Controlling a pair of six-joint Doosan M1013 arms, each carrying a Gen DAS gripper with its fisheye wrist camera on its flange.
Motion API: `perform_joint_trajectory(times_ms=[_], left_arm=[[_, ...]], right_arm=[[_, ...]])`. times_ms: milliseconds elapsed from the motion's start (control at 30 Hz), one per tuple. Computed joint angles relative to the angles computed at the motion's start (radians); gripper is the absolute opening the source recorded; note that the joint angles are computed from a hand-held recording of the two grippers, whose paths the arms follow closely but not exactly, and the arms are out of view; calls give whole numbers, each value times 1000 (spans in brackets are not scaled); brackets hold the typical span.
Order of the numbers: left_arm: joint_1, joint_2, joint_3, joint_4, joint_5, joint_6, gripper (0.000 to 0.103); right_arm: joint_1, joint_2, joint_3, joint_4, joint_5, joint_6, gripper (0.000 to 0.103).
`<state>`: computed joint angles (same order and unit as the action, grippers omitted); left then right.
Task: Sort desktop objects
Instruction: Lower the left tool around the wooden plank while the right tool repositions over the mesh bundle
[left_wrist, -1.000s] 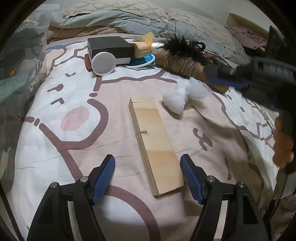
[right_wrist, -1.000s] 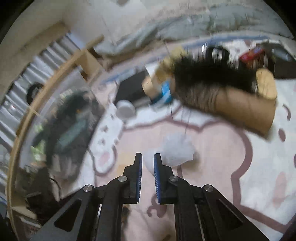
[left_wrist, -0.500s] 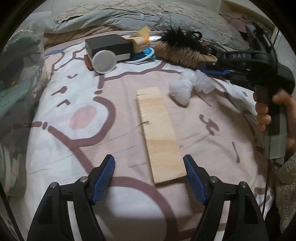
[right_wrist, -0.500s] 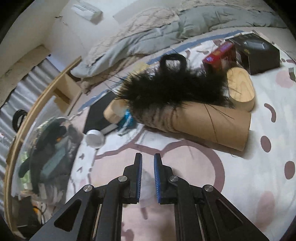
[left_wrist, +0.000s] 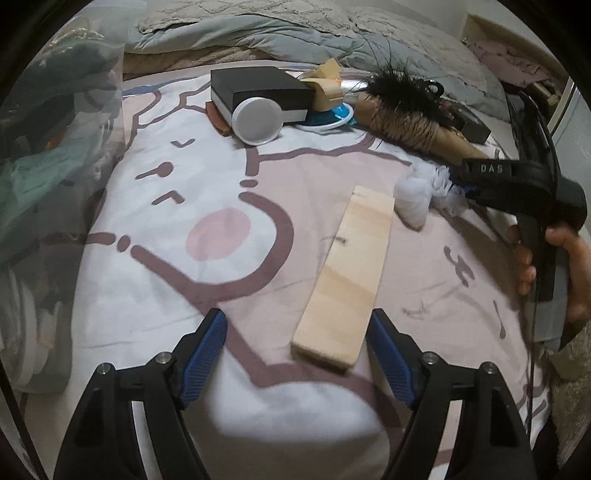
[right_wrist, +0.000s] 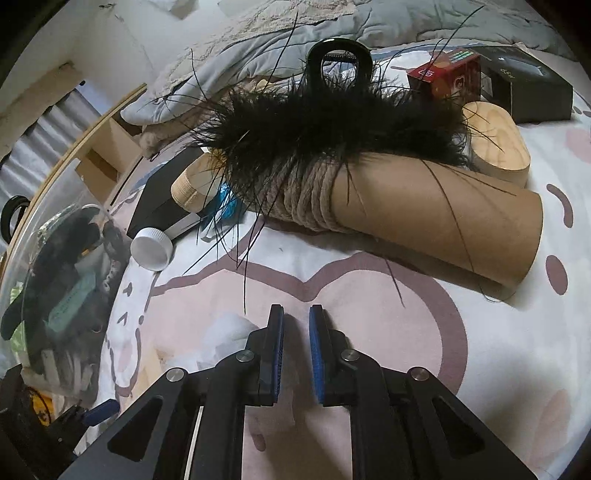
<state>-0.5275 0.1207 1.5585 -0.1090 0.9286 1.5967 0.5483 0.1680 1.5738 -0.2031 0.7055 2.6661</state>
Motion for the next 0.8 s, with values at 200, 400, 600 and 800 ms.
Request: perform_joint_trajectory(times_ms=[200, 400, 600, 800], left_arm=[[4, 10, -4, -54, -30, 22, 75], [3, 18, -5, -141, -62, 69, 73], [-19, 26, -5, -86, -92, 54, 60], [-11, 24, -3, -113, -105, 65, 45]], right_arm=[[5, -16, -2, -48, 37, 96, 13], [13, -16, -36, -73, 221, 21, 14], [32, -1, -52, -94, 275, -99, 18], [16, -18, -14, 35, 121, -281, 103]])
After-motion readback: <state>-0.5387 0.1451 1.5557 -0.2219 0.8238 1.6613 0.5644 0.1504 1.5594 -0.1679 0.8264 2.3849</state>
